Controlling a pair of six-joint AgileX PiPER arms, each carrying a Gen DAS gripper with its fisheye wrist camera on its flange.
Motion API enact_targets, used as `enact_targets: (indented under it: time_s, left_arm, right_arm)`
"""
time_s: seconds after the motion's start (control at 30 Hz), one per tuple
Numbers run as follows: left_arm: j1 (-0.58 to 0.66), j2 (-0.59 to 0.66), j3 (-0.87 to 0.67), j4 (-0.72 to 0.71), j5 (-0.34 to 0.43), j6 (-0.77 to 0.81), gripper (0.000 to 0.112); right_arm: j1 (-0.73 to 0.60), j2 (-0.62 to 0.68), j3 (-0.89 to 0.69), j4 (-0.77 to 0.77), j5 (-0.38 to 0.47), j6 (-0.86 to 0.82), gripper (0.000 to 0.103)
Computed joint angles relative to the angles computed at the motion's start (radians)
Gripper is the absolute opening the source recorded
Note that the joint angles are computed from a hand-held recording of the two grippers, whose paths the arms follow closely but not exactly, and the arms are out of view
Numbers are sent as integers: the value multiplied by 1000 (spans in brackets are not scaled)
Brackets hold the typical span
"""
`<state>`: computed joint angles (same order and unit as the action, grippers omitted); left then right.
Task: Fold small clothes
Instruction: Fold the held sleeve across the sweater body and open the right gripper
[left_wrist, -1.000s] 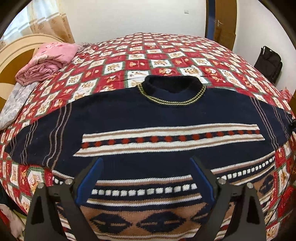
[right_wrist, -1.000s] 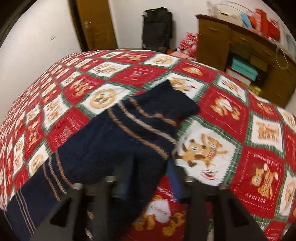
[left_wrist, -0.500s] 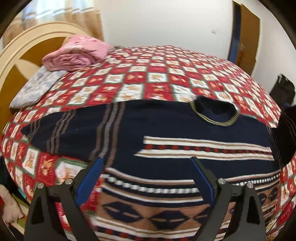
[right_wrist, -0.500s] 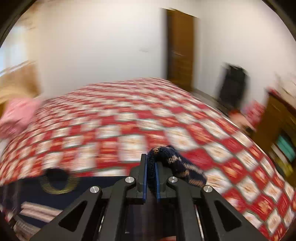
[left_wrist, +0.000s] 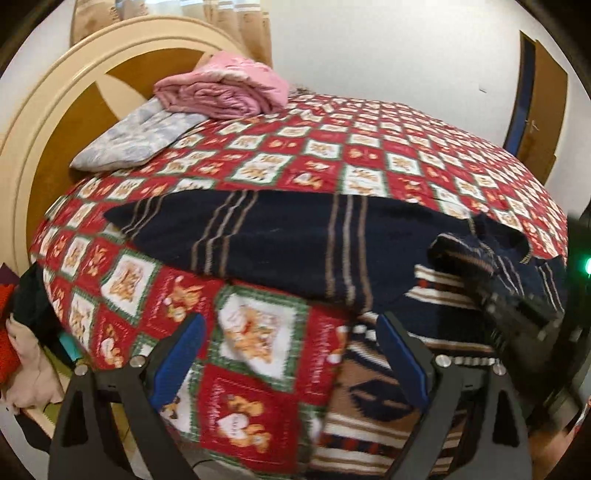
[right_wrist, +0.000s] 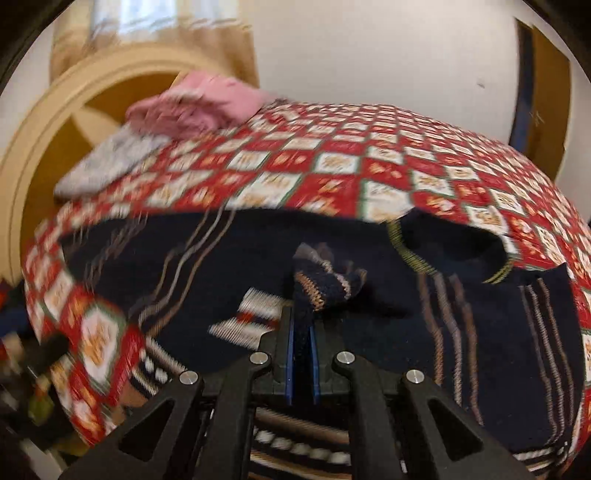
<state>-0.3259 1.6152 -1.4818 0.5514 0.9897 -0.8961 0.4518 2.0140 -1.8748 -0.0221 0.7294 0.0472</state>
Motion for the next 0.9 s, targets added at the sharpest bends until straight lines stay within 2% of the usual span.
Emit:
enact_targets:
  time_s: [0.17,0.2,0.23,0.3,0.47,0.57,0.6,0.7,0.83,0.87,0.9]
  left_arm:
    - [32,-8,27,-31,-24,10,96]
    - [31,-5,26,-33,-26,9,96]
    - [29,-6,27,-31,-28,8,96]
    - [27,-6,29,-36,-36,16,96]
    - [29,-7,34,-30,-45,30,96]
    - [24,-2,32,0,-37,19,96]
    - [25,-2,33,3,-37,18,96]
    - [42,-6,41,-39,-59,41,96]
    - [41,-11,49,-38,-59,45,96]
    - [46,-17,56,-39,-61,47,96]
    - [49,-20,59,-40,-62,48,96]
  right_arm:
    - [9,-20,83,43,-19,-74,14]
    - [9,-21,81,72,4,-114,30]
    - [3,-22,85,124,17,-171,50]
    - [-10,-70,152,240,-17,-289,68]
    - [-75,-153,209,474,-15,-434,68]
    - [-168,-168,211,530,-51,-317,68]
    - [-203,-139,172,524,-35,-247,68]
    - [-242,7,-44,373,102,-21,68]
    - [-211,133,-208,264,187,69,67]
    - [-192,150,-227,242,196,77,65]
    - [-167,154,-228,196,187,94,58]
